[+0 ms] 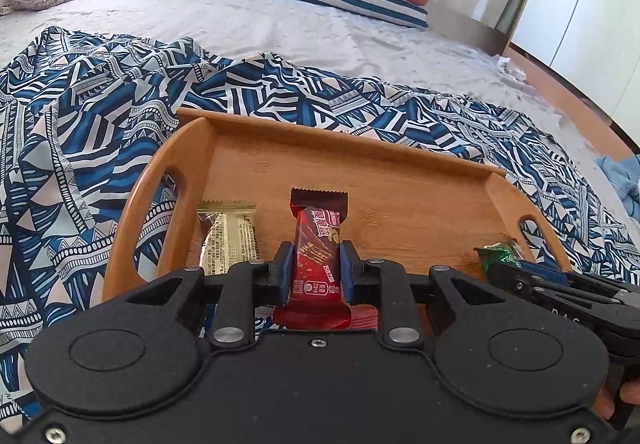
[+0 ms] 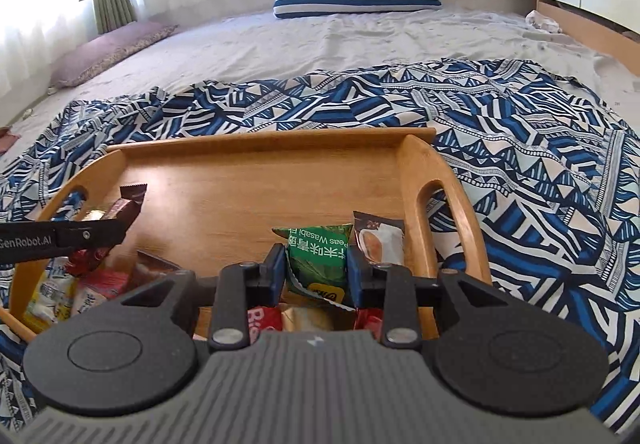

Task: Organize snacks
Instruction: 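Carry the red bar in the left tool while the right tool carries the green packet over the tray, then open both tools to release the red bar and green packet onto the tray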

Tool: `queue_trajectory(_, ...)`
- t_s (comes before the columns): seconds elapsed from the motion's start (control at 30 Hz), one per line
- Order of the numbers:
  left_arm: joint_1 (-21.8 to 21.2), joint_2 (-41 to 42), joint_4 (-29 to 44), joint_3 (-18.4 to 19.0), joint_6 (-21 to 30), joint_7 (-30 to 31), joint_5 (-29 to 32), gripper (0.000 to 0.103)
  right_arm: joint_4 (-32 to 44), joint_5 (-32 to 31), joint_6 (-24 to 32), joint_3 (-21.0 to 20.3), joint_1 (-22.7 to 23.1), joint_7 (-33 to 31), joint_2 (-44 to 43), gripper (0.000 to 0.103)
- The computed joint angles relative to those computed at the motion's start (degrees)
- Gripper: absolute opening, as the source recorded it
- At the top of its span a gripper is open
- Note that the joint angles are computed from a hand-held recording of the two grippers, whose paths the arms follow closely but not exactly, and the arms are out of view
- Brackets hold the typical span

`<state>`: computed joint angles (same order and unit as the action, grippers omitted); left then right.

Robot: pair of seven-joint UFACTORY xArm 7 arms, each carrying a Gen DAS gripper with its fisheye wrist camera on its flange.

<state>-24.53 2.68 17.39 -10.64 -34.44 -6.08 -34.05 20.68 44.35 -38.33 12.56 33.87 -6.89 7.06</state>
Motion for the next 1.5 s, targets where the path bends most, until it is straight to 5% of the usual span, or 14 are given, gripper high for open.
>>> queue_trajectory(0.8, -2.4, -0.2, 1.5, -0.4, 2.6, 8.7, -8.2, 0.024, -1.0, -0.8, -1.9, 0.0, 0.2, 1.2, 0.0, 0.045)
queue_trajectory(1.17, -2.7, -6.0, -1.6, -3.9, 3.3, 12.6, -13.8, 0.049, -2.5, 4.5, -1.9, 2.4, 1.5, -4.4, -3.9, 0.046)
queue_trajectory(1.33, -2.3, -10.9, -4.2, -7.8, 4.3, 14.4, -17.2, 0.073, -4.4, 5.9, -1.5, 4.2, 2.0, -6.1, -7.3, 0.057)
queue_trajectory(1.5, -2.1, -17.5, -7.9, -12.9, 6.2, 15.5, -21.5, 0.085, -6.9, 7.9, -1.8, 6.8, 2.7, -6.7, -10.8, 0.063)
